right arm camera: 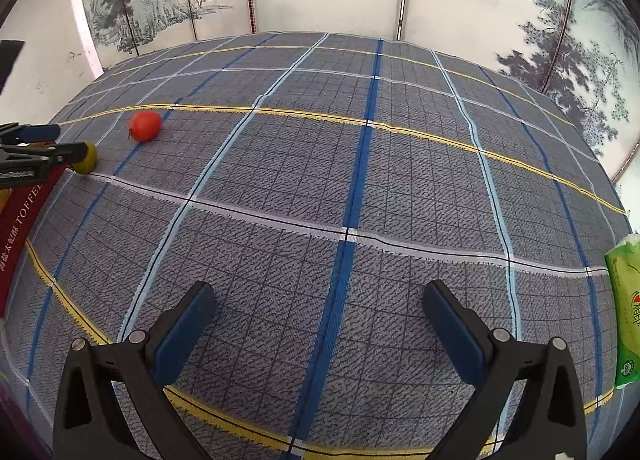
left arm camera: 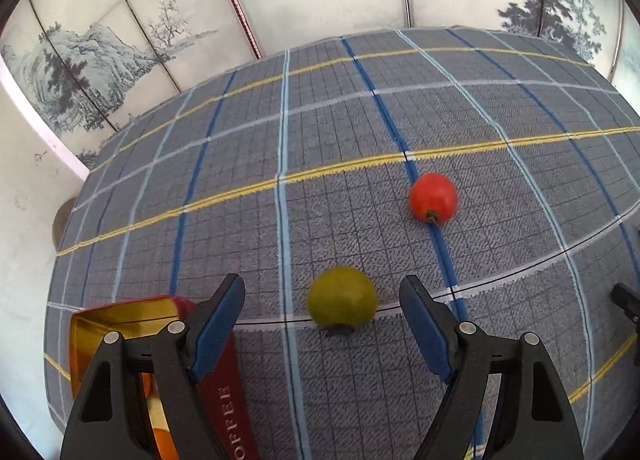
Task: Organize fruits
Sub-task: 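Move the left gripper to the yellow-green lime and grasp it, then carry the lime with the left gripper over the tray while the right grasps the last red tomato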
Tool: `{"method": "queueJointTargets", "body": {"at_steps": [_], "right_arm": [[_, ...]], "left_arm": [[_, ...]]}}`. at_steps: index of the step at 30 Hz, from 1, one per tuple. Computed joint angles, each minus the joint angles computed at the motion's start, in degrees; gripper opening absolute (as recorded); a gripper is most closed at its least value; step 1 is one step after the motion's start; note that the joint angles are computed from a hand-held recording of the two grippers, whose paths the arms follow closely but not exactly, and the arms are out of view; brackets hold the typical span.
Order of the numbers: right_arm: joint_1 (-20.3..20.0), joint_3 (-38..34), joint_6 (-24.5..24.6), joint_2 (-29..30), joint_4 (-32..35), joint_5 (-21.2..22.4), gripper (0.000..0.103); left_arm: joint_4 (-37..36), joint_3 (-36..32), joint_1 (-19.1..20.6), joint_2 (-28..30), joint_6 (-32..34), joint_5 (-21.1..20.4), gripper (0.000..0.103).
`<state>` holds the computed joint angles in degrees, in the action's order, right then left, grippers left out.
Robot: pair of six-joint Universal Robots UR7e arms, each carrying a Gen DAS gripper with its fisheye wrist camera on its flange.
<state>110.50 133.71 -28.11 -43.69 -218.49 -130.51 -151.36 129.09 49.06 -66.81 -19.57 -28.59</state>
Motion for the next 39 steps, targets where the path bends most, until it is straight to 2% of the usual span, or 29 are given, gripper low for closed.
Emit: {"method": "queueJointTargets", "body": {"at_steps": [4, 8, 9, 12, 13, 17, 20, 23, 31, 39], "right_arm": [[0.01, 0.00, 0.03, -0.02, 0.03, 0.00, 0.103], [0.03, 0.00, 0.05, -0.01, 0.02, -0.02, 0.103], [0.01, 0.00, 0.04, 0.00, -0.01, -0.01, 0.103], [0.02, 0.01, 0.06, 0.00, -0.02, -0.01, 0.103], [0.02, 0.01, 0.06, 0.00, -0.02, -0.01, 0.103], [0.03, 0.00, 0.11, 0.01, 0.00, -0.03, 0.103], [0.03, -0.02, 0.11, 0.02, 0.01, -0.02, 0.103], [0.02, -0.03, 0.11, 0.02, 0.01, -0.01, 0.103], [0.04, -0.20, 0.21, 0.15, 0.00, -0.16, 0.103], [0.01, -0.23, 0.24, 0.17, -0.03, -0.16, 0.103]], "left_arm": [[-2.56, -0.61, 0.92, 1.62, 2.32, -0.31, 0.078], [-3.67, -1.02, 1.83, 2.46, 3.16, -1.97, 0.069], [-6.21, -0.44, 1.78, 2.56, 4.26, -2.30, 0.067], [-8.57, -0.07, 2.13, 2.16, 5.57, -4.98, 0.046], [-8.06, 0.12, 1.74, 2.25, 4.72, -3.70, 0.036], [-7.98, 1.92, -0.44, 2.24, 3.99, -1.51, 0.036], [-8.92, 4.49, -3.80, 1.55, 2.55, 1.31, 0.036], [-6.43, 6.24, -7.03, -0.39, -0.69, 2.80, 0.036], [4.74, 9.09, -13.87, -6.91, -10.32, 4.37, 0.036], [17.43, 10.81, -18.03, -13.18, -20.17, 6.23, 0.036]]}}
